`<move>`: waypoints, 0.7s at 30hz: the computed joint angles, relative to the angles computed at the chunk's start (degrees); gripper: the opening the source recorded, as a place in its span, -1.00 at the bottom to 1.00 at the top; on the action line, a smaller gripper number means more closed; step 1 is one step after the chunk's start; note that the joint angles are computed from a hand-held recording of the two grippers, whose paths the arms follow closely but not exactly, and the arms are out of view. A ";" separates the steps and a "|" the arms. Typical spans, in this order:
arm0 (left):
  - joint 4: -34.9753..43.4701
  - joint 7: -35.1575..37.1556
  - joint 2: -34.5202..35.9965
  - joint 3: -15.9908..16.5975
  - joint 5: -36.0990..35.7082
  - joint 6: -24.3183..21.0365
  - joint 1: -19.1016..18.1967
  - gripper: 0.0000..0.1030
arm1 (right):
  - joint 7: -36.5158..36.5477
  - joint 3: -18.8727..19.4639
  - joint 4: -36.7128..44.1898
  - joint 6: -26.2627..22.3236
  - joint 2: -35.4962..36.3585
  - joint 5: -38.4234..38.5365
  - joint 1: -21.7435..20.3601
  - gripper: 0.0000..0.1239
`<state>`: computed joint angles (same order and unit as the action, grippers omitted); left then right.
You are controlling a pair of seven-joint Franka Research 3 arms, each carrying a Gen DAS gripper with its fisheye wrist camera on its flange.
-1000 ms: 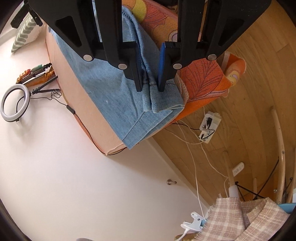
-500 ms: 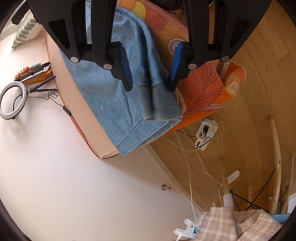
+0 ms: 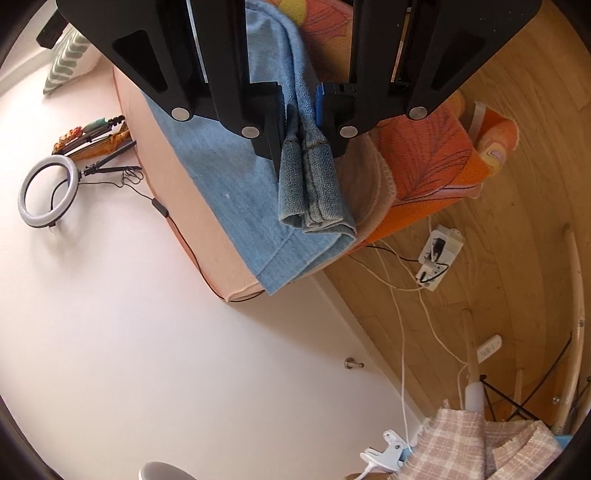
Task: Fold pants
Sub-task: 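Grasp the hem with the left tool and lift it, then grasp the hem layers with the right tool beside the left tool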
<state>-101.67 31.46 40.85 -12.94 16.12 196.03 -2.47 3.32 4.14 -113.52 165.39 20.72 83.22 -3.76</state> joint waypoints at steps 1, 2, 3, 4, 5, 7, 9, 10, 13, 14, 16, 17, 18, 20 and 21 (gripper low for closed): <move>0.64 0.56 0.38 -1.99 1.39 0.22 1.44 -0.82 | 0.27 -0.03 0.03 -0.21 0.03 -0.09 -0.07 -0.05; 0.87 3.33 0.00 -2.25 -0.05 0.07 0.89 -0.82 | 0.54 -0.06 0.03 -0.55 0.03 -0.21 -0.16 -0.05; 1.66 2.08 -0.47 -0.57 2.40 -0.40 -0.79 -0.82 | 0.97 -0.12 0.08 -0.92 0.07 -0.48 -0.24 -0.05; 2.34 2.94 -0.87 0.03 2.62 -1.31 -1.98 -0.82 | 1.54 -0.19 0.18 -1.26 0.14 -0.82 -0.31 -0.05; 3.33 3.83 -0.91 -0.28 3.10 -2.21 -2.55 -0.82 | 2.24 -0.24 0.28 -1.68 0.23 -1.23 -0.39 -0.05; 5.40 6.04 -0.57 -0.42 3.96 -3.65 -4.02 -0.82 | 3.69 -0.29 0.56 -2.80 0.46 -2.04 -0.67 -0.05; 8.07 8.80 0.73 -3.27 5.60 -5.23 -3.47 -0.82 | 6.18 -0.44 1.01 -5.49 0.78 -3.42 -1.30 -0.05; 9.61 10.53 1.46 -4.37 6.39 -6.46 -3.57 -0.83 | 8.05 -0.56 1.37 -7.40 1.04 -4.50 -1.66 -0.05; 14.38 17.27 5.04 -11.25 8.26 -10.57 -1.49 -0.83 | 15.47 -1.02 3.73 -14.66 2.61 -8.75 -2.95 -0.04; 15.96 19.91 6.60 -14.16 8.68 -12.21 -0.48 -0.83 | 17.80 -1.05 4.99 -17.20 3.43 -10.14 -3.40 -0.03; 18.85 24.88 9.40 -18.41 8.90 -15.31 0.47 -0.83 | 21.87 -0.86 8.07 -20.86 5.47 -12.54 -3.90 0.00; 20.40 27.30 10.97 -20.36 8.71 -17.03 0.78 -0.83 | 23.52 -0.58 9.96 -22.36 6.76 -13.51 -4.08 0.04; 21.58 29.42 12.22 -21.86 8.36 -18.49 0.96 -0.83 | 25.10 -0.23 12.02 -23.64 8.16 -14.43 -4.21 0.05; 22.80 31.62 13.18 -22.25 7.32 -19.95 0.13 -0.83 | 29.24 0.48 16.77 -26.44 11.44 -16.70 -4.31 0.06; 23.31 32.69 13.68 -22.79 6.59 -20.55 0.13 -0.83 | 31.55 0.87 19.31 -27.84 13.23 -18.00 -4.29 0.07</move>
<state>-78.36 64.14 54.53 -35.73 22.71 175.48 -2.34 34.88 5.01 -94.20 137.54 33.95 65.23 -8.05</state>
